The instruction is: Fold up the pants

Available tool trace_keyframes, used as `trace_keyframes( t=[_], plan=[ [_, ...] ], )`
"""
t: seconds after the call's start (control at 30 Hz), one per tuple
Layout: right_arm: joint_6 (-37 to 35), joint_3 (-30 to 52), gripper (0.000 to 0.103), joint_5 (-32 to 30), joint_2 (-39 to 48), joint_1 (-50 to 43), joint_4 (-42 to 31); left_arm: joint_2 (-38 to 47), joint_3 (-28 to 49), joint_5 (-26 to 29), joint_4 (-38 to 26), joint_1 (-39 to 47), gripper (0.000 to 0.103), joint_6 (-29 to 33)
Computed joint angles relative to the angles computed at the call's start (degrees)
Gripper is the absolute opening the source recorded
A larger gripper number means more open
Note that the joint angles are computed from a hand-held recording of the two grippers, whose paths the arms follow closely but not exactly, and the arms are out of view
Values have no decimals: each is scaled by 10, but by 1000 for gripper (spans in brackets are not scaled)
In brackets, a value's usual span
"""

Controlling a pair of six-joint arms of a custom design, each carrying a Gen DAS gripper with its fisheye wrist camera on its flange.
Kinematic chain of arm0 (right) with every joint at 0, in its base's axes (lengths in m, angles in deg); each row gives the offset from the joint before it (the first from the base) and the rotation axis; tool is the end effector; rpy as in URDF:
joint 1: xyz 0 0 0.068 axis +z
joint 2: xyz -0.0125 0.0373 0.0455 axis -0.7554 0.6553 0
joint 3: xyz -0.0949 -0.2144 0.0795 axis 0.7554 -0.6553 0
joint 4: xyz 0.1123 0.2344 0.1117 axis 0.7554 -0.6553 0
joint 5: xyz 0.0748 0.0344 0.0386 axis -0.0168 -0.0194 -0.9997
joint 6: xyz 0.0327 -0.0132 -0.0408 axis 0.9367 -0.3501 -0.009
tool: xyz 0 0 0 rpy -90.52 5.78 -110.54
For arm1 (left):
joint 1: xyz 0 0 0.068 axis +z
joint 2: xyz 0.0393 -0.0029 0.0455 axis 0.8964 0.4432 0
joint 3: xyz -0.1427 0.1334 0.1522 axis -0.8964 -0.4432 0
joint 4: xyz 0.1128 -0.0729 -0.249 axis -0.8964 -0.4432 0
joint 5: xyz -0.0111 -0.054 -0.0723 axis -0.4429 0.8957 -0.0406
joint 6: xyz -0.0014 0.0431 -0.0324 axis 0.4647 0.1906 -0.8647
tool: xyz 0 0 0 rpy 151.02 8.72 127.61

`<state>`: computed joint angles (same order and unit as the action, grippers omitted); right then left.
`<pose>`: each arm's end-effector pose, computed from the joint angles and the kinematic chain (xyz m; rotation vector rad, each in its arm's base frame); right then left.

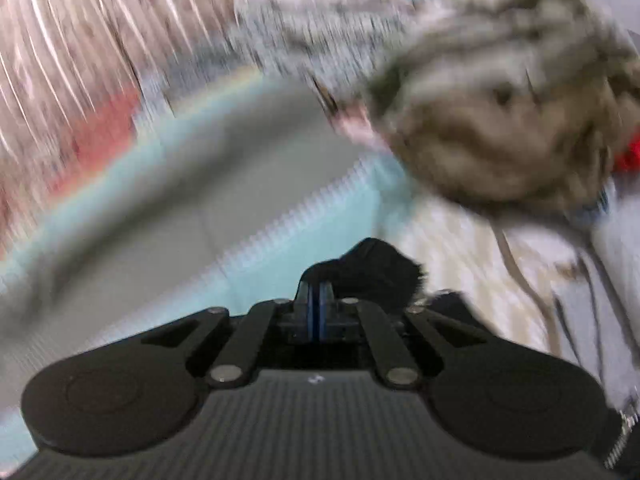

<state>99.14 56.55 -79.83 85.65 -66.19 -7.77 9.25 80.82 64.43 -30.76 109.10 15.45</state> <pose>0.4234 -0.1239 0.2511 0.5488 2.1658 0.1930 0.1598 0.1337 0.2484 -0.5577 2.1599 -0.2700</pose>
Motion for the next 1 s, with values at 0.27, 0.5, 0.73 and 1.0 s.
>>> trace_keyframes(
  t=[0.27, 0.5, 0.73, 1.0],
  plan=[
    [-9, 96, 60, 114, 106, 77, 17, 188, 23, -192, 178, -127, 14, -128],
    [-101, -188, 59, -55, -99, 32, 96, 28, -48, -84, 67, -7, 35, -22],
    [-122, -408, 59, -232, -347, -1, 8, -50, -28, 58, -222, 179, 64, 220],
    [-123, -493, 60, -334, -517, 114, -105, -14, -72, 71, -402, 326, 82, 427]
  ],
)
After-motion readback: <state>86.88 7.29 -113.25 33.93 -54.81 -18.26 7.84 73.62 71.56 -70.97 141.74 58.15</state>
